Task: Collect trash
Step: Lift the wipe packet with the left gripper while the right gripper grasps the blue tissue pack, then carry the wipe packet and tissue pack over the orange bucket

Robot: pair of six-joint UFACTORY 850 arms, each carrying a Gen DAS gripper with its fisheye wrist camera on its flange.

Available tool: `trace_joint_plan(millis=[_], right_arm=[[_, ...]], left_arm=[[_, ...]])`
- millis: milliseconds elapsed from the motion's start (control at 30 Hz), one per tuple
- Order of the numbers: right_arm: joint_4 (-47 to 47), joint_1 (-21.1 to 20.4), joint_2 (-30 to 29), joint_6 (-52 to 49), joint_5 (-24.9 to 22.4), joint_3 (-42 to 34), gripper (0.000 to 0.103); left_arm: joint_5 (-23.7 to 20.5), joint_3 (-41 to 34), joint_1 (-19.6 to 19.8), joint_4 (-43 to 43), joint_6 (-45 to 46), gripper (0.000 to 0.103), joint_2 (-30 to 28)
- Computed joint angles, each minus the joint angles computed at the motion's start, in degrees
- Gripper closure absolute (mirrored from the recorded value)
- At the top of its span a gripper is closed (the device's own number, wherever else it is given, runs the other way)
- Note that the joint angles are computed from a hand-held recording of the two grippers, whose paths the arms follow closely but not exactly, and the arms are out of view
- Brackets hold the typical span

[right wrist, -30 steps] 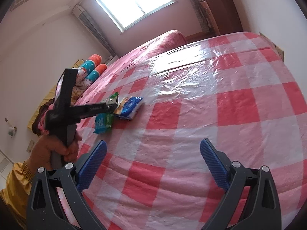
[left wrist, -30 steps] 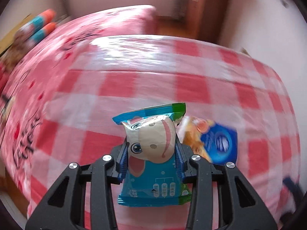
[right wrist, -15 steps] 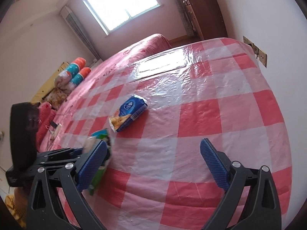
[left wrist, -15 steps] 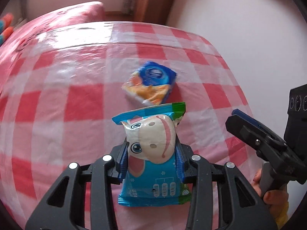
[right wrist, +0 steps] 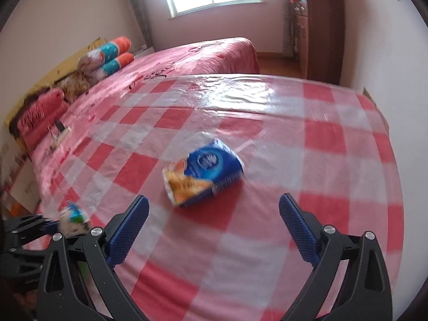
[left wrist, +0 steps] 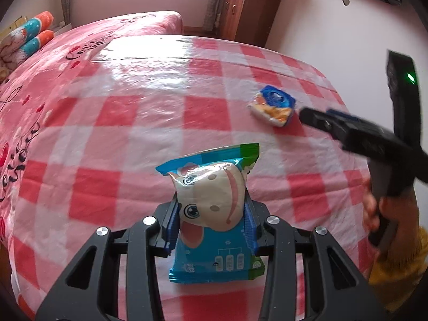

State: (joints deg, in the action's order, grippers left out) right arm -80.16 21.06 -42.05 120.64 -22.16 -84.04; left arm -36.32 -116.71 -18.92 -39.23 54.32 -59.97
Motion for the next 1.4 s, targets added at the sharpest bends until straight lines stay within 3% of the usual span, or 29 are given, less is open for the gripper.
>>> trace_joint_plan(millis=[267,567,600,667,767,1000,1167,1400], right_arm=[[18.18,-2.19,-6.98,-25.86,1.11,-10.18,0.006],[27.99,-2.25,-10.75,-38.52,-1.41,-15.99,0.007],[28.03,-2.17,-10.85,-38.67,-1.60,-16.15,0.008],[27.20,-1.66,-11.33,-38.19,-3.89,-16.95,0.019],[26.28,-1.09,-11.66,-38.21,-5.34,-17.40,0.023],[22.82,0.87,-11.76,-35.65,-9.21,-17.36,0.028],[20.16,2.41,-10.37,-30.77,-9.44,-15.23,0.035],[16.96,4.55,-8.54,-25.67,-10.12,-13.08,0.037]], left_arm=[[-0.94,-0.93,2.55,-1.43,1.47,0.062,-0.54],[-0.76,-1.79,3.36,-3.19,3.64,0.062,-1.27],[-0.42,-1.42,3.37,-3.44,4.13,0.062,-1.08],[0.01,-0.77,3.48,-4.24,5.15,0.062,-0.76],[0.38,0.03,3.60,-4.99,5.78,0.062,-0.34],[1.23,2.71,4.22,-7.38,8.04,0.062,1.13],[1.81,4.07,4.47,-8.20,9.20,0.062,1.86],[2.88,7.07,5.38,-9.54,11.13,0.062,3.63]])
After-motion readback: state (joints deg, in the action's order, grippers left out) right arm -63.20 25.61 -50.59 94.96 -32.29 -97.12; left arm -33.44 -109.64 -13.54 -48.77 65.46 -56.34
